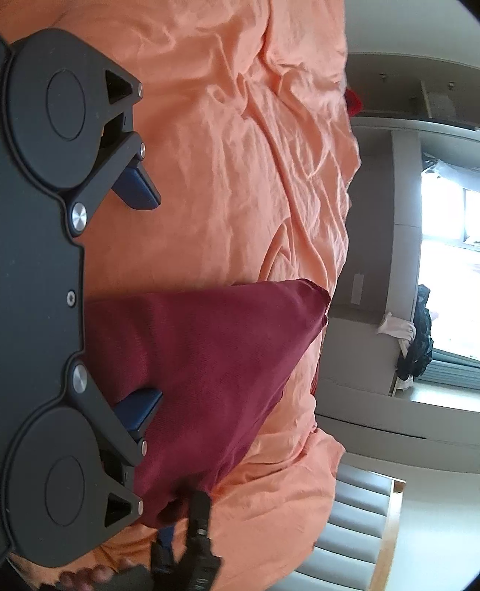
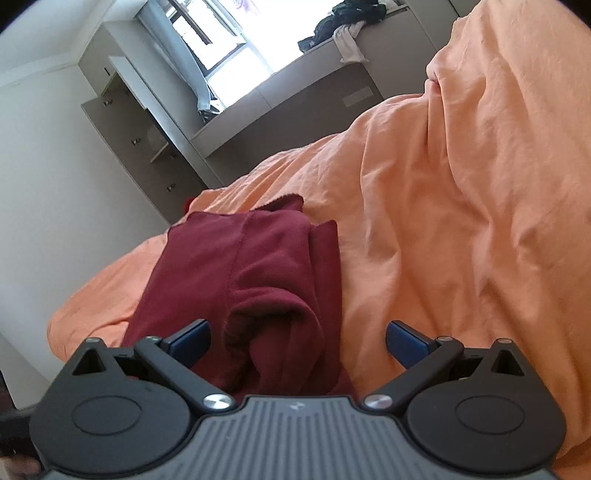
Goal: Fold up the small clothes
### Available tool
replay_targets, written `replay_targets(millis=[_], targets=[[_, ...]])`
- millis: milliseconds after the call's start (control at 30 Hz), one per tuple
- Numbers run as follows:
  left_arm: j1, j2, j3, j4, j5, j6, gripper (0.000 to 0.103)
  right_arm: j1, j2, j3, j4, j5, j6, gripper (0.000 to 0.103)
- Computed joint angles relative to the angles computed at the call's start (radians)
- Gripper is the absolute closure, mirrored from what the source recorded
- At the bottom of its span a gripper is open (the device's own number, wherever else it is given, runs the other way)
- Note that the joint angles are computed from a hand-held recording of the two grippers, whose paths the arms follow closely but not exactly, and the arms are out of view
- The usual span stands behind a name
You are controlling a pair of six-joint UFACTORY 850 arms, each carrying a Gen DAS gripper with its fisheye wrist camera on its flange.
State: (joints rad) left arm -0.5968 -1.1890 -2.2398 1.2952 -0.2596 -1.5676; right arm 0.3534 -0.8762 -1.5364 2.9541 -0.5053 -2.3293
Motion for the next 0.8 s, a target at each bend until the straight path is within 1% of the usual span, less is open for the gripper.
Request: replay_targets(millis=[67,133,167,267,367,500,567,700,800], targets=[[-0.004,0.005,0.012,0.065,-0.015,-0.057,0.000,0.001,-0.005,-0.011,0.037,0.001,-0.041,0.000],[-0.005,0.008,0.018,0.081,-0.020,-0.067,0.000,0.007,-0.013,-0.026,0.084,0.018,-0.079,0.000],[-0.005,0.009,0.019,0.075,-0.019,-0.058,0.000,0.008,-0.019,-0.038,0.076,0.030,-0.067,0.000],[-0.002,0.011,0.016,0.035,-0.015,-0.019,0.000,0.009,-0.027,-0.045,0.052,0.029,-0.034,0.000],[0.000,0.008,-0.001,-0.052,-0.011,0.078,0.000,0.006,-0.034,-0.049,0.036,0.025,-0.004,0.000],[0.004,0.002,-0.023,-0.183,-0.007,0.220,0.000,-0.007,-0.047,-0.056,-0.016,0.006,0.113,0.000],[0.004,0.000,-0.031,-0.217,-0.015,0.259,0.000,-0.014,-0.056,-0.064,-0.031,-0.004,0.168,0.000],[0.001,0.002,-0.027,-0.182,-0.020,0.228,0.000,-0.010,-0.071,-0.094,0.021,0.021,0.122,0.000],[0.001,-0.002,-0.035,-0.212,-0.021,0.256,0.000,0.000,-0.083,-0.119,0.076,0.042,0.051,0.000]])
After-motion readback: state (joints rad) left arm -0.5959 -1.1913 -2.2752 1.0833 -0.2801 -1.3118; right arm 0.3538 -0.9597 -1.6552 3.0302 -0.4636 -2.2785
